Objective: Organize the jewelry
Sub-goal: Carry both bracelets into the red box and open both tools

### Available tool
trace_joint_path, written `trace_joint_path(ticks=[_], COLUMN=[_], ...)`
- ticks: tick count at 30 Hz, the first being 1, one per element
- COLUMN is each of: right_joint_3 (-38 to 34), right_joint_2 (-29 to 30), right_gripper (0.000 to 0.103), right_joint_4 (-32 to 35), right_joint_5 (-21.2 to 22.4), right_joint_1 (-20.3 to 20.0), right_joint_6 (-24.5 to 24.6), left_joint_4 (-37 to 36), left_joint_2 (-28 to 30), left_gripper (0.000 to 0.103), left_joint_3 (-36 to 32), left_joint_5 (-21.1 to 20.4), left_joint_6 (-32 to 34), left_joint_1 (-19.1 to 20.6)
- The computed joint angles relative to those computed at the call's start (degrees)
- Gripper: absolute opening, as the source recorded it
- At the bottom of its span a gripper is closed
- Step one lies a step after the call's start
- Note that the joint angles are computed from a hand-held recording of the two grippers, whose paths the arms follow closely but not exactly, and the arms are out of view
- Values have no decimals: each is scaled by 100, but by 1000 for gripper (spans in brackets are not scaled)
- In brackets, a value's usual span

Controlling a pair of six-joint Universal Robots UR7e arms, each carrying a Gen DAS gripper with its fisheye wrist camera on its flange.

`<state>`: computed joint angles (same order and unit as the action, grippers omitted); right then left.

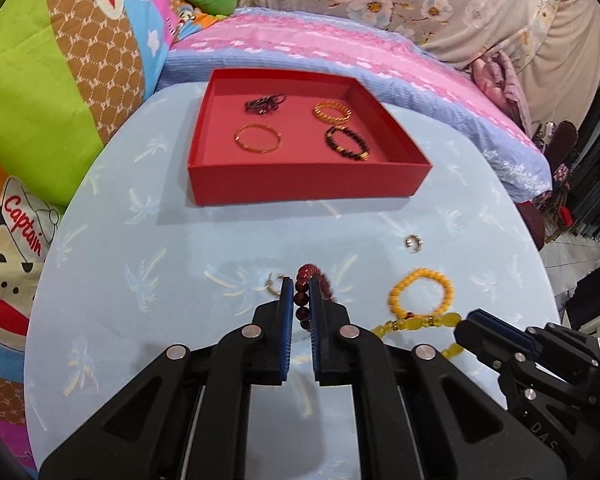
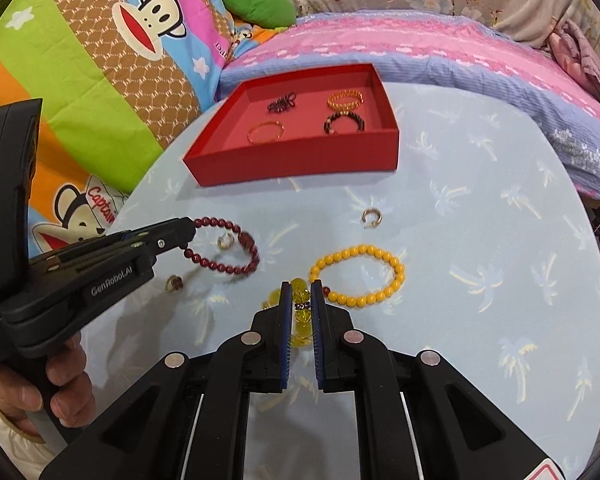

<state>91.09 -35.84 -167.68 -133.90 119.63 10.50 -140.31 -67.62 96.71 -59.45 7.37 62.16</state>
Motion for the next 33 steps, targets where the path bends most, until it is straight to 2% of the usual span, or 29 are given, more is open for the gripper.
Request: trace_joint_path(ticks=[5, 12, 17, 21, 24, 26, 29, 31, 33], right_joint_3=[-160, -656, -1435, -2215, -2767, -3043, -3336, -3476, -3525], right_joint_2=[-47, 53, 341, 659, 904, 1038, 1215, 1346, 1439], right_gripper=[9, 9, 9, 9, 9, 9, 9, 9, 9], right_joint_4=[29, -202, -321, -149, 92, 238, 635, 910, 1141], right_joint_5=[-41, -252, -295, -69, 210, 543, 995, 1009, 901], right_joint_1=[33, -6, -66, -153, -238, -349, -592, -714, -814], right_joint_6=[-80, -665, -1268, -1498, -1470, -1351, -945, -729, -567], left_joint_4=[99, 127, 52, 118, 225, 369, 701, 1010, 1150], left_joint_2=[12, 338, 782, 1177, 1442, 1615, 1838, 1990, 2087], left_gripper=[7, 7, 7, 7, 7, 7, 7, 7, 7], left_joint_3=[-166, -792, -1484, -2151, -2612, -2897, -3231, -3424, -3431], left_joint_5=[-171, -409, -516, -654, -833, -980, -1245, -1352, -1168], left_joint_6=[94, 314, 502, 521, 453, 322, 24, -189, -256], left_joint_1=[-126, -216, -220, -153, -57, 49, 289, 456, 574])
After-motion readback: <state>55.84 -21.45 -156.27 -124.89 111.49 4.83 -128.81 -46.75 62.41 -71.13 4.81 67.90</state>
